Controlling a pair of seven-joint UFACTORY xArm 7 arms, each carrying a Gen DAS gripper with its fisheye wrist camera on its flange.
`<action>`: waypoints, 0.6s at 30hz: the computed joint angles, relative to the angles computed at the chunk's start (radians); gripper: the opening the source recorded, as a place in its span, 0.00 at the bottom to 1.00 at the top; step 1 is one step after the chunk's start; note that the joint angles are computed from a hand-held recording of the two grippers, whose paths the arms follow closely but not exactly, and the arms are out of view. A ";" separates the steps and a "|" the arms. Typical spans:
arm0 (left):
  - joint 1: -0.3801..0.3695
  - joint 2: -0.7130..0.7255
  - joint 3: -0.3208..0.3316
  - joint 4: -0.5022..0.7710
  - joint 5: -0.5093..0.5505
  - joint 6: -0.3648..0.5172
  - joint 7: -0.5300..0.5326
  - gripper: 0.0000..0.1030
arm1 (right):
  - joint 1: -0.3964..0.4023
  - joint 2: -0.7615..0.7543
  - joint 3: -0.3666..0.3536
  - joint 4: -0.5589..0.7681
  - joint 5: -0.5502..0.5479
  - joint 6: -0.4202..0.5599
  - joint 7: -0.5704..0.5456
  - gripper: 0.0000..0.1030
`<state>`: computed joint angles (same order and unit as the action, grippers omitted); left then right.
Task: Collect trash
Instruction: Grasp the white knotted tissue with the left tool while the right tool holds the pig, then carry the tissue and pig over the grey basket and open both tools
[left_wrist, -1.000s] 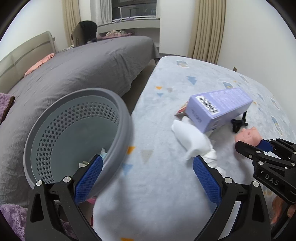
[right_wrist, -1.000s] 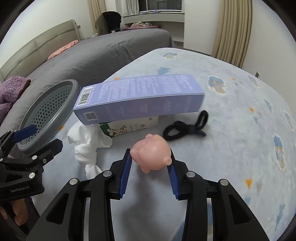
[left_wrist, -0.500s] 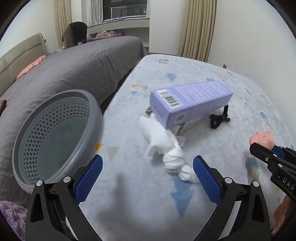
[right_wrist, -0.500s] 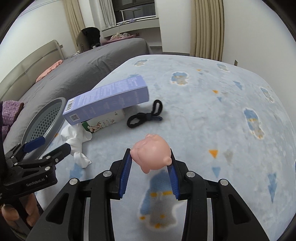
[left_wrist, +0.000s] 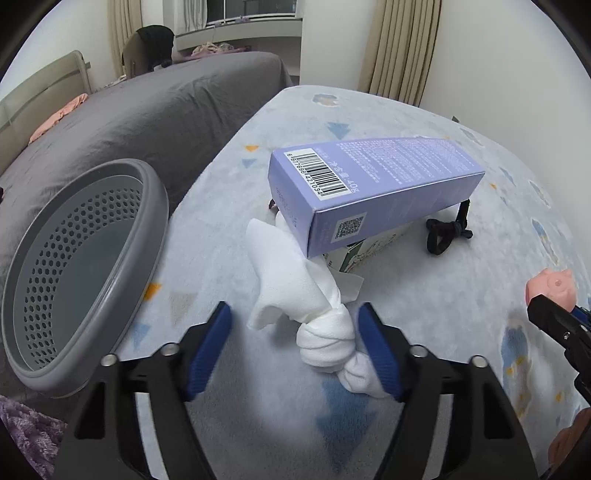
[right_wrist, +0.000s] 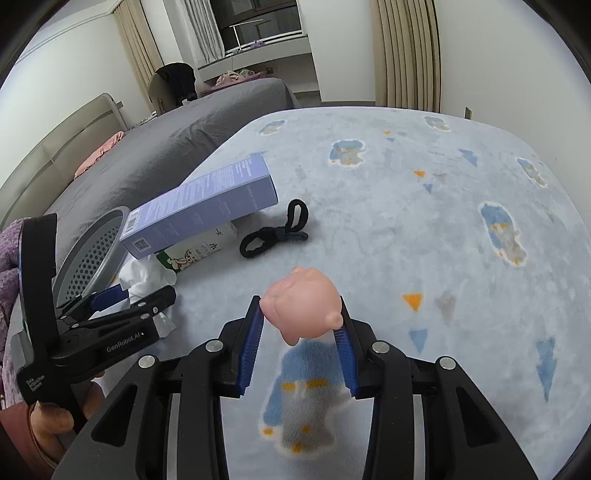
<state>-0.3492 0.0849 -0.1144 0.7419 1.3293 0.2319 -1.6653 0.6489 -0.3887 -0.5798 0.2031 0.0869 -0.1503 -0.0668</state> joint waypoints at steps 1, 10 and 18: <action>0.000 -0.004 0.001 -0.002 0.014 -0.003 -0.010 0.57 | 0.007 0.003 -0.009 0.002 0.000 0.001 -0.001 0.36; 0.029 -0.072 -0.006 -0.068 0.056 -0.079 -0.006 0.25 | -0.016 0.001 0.022 -0.002 -0.010 -0.013 0.013 0.36; 0.104 -0.262 -0.044 -0.220 0.047 -0.122 0.050 0.25 | -0.153 0.011 0.237 -0.011 -0.024 -0.018 0.078 0.36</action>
<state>-0.2451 -0.1770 -0.1585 0.5214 1.3766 0.1102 -1.6152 0.4960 -0.3777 -0.3425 0.1925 0.0632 -0.1686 0.0117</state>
